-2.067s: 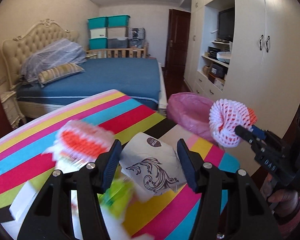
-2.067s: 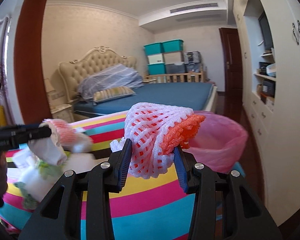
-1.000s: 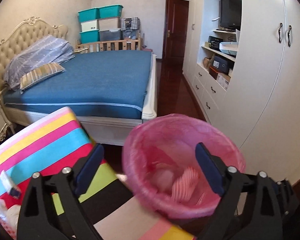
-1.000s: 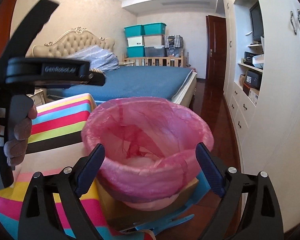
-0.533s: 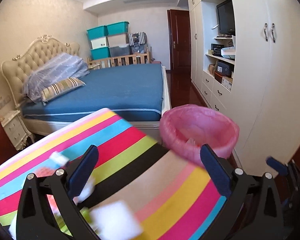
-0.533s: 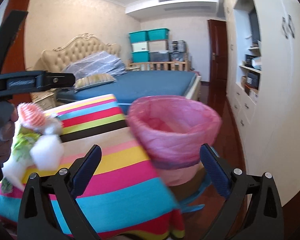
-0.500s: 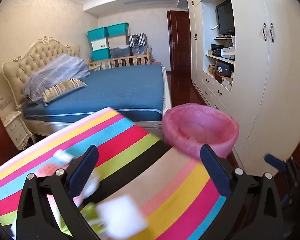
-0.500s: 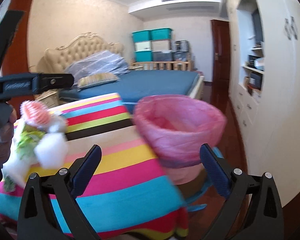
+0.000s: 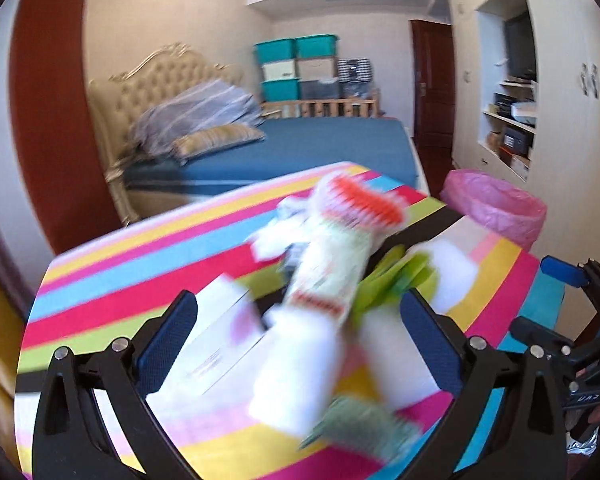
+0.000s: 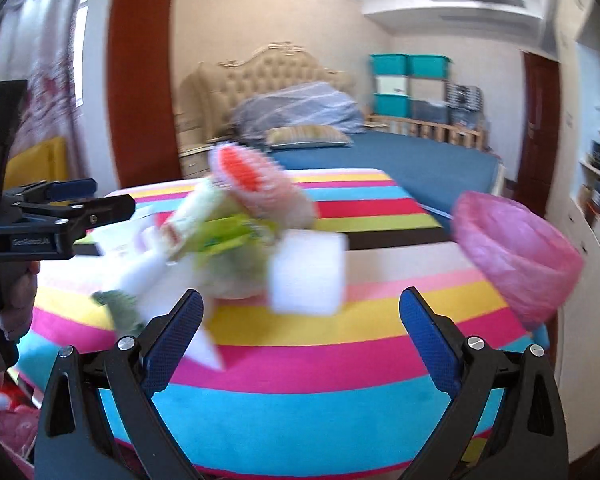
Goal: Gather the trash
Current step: 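Move both tools back over the table, then grasp the white L-shaped foam with the right tool while the left tool grasps the green zigzag cloth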
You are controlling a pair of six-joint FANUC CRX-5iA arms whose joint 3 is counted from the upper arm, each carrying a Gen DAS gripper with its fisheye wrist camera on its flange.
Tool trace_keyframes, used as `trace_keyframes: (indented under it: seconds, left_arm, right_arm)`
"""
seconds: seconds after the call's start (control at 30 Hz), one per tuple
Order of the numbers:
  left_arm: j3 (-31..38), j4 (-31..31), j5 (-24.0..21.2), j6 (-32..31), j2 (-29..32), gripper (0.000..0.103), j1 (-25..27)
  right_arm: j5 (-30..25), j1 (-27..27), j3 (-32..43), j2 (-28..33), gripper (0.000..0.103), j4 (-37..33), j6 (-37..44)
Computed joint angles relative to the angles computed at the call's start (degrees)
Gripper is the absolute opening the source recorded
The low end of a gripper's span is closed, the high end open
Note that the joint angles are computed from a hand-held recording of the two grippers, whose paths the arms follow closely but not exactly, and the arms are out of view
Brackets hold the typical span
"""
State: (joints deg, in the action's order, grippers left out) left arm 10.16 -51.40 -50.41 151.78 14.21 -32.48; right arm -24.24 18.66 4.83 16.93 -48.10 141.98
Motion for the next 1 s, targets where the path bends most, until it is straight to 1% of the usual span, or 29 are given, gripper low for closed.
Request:
trace_keyframes:
  seconds: [0.07,0.1,0.2,0.23,0.27,0.37,0.43,0.5,0.57,0.63,0.7,0.73,0.8,0.83,0.93,1.0]
  left_arm:
    - [-3.2,-0.3,-0.5,1.4,-2.2,0.098,0.4]
    - [-4.9,-0.9,-1.6,2.3,-3.1,0.098,0.2]
    - [-7.5,-1.2,-3.7,3.5,-4.2,0.098,0.1]
    - [-8.2,-0.9,-3.7,3.6,-4.5,0.098,0.2]
    - [-9.6,-0.2,-3.5,3.9,-5.0,0.098,0.4]
    - [-10.7,0.8,-3.9,4.0,-4.8,0.098,0.6]
    - [-11.5,-0.1,-4.4,4.5,-5.3,0.098,0.0]
    - [-11.4,-0.9,-4.9,5.2,-5.3,0.098,-0.8]
    - [-11.8,-1.2,-4.8,6.1,-5.6,0.098,-1.2]
    - [-12.6,0.4,-2.6,5.6,-6.0,0.098,-0.6]
    - [-13.5,2.6,0.3,3.4,-6.5,0.098,0.1]
    - [-13.6,2.5,0.8,3.3,-6.3,0.098,-0.4]
    - [-13.6,2.1,2.1,1.9,-6.2,0.098,-0.9]
    - [-13.3,1.8,2.4,1.3,-6.0,0.098,-1.3]
    - [-11.8,1.9,2.5,-1.0,-4.7,0.098,-2.1]
    - [-10.7,2.3,2.5,-2.8,-3.7,0.098,-2.3]
  right_arm:
    - [-0.9,0.9,-0.5,-0.4,0.093,-0.8,3.4]
    - [-1.1,1.3,-0.6,-0.5,0.093,-0.6,4.1]
    - [-3.7,1.8,-1.1,-0.9,0.093,-2.4,9.1]
    - [-4.0,2.4,-1.3,-0.9,0.093,-1.9,9.7]
    - [-4.1,3.2,-1.3,-0.8,0.092,-0.5,9.1]
    - [-4.3,5.4,-0.7,0.2,0.092,2.8,6.8]
    - [-3.6,7.5,0.2,1.2,0.092,7.7,2.3]
    - [-2.1,9.4,1.1,2.4,0.09,11.6,-0.7]
    - [-1.0,10.8,1.3,3.1,0.084,14.6,-3.3]
    - [-1.4,11.4,2.4,4.0,0.082,16.2,-5.7]
    - [-3.2,11.2,3.4,4.9,0.078,16.2,-7.1]
    - [-4.7,11.0,4.3,5.6,0.075,16.8,-8.6]
    - [-7.6,9.9,5.6,6.5,0.06,15.6,-8.6]
    - [-9.0,9.4,6.2,6.9,0.051,14.6,-8.0]
    - [-11.6,6.7,6.4,5.8,0.05,8.5,-2.1]
    - [-14.3,4.7,6.5,5.0,0.05,3.9,2.8]
